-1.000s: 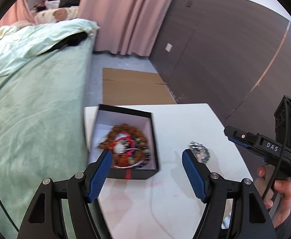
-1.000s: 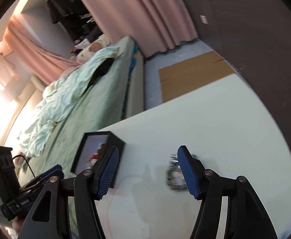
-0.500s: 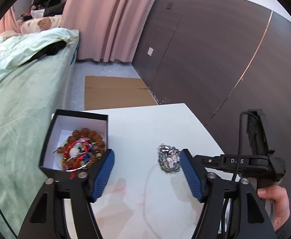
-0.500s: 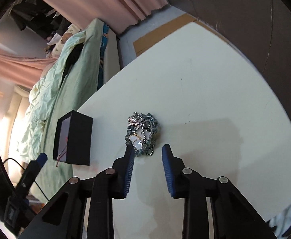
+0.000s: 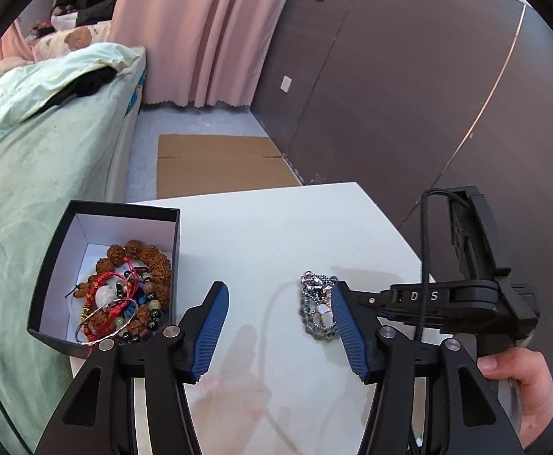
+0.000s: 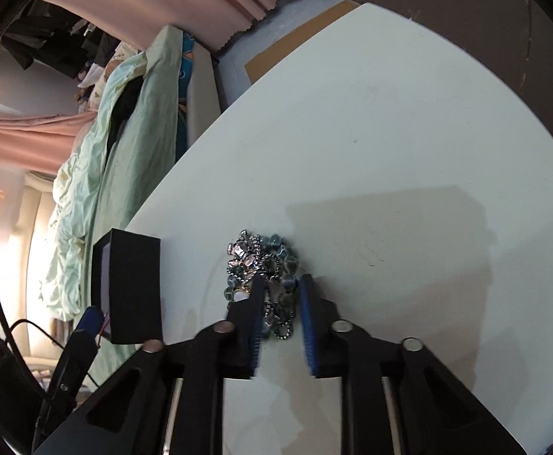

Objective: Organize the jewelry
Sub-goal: 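Lift the grey bead bracelet off the table with the right tool, then grasp the silver butterfly chain with the left tool while the right tool holds the bead bracelet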

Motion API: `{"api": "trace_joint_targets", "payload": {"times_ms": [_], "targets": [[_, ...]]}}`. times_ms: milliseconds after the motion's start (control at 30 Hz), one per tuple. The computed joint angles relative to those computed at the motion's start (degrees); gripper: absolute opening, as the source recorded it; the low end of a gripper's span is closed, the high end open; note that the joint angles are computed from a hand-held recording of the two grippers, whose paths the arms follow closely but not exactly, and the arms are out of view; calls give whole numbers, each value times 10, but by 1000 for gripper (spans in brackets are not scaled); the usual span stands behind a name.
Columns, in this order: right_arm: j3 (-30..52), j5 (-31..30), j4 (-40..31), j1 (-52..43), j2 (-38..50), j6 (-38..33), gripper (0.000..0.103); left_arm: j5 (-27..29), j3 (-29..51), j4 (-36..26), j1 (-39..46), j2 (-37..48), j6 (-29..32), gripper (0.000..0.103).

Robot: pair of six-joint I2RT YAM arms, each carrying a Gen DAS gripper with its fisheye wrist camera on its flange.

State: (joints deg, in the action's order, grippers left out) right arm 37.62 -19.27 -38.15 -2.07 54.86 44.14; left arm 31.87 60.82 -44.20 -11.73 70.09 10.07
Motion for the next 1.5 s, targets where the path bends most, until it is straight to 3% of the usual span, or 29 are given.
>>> {"api": "trace_joint_targets", "payload": {"times_ms": [400,733,900,1267,1500], "targets": [[17,-27,-34,-21,-76,-3,11,-11,-17,30,-20,-6,-21,58],[12,-118,-74,-132,-155,-33,11,-27,-25,36,-46,-10,-30,58],[11,-180,-60,-182,-188,-36,11,-36,-34,42,-72,-10,-34,58],[28,-185,-108,-249,-205,-60,11,-46,-59,64,-146,-2,-59,58],[41,-226,-171,-365,-200,-124,11,-78,-54,86,-206,38,-83,58]]}}
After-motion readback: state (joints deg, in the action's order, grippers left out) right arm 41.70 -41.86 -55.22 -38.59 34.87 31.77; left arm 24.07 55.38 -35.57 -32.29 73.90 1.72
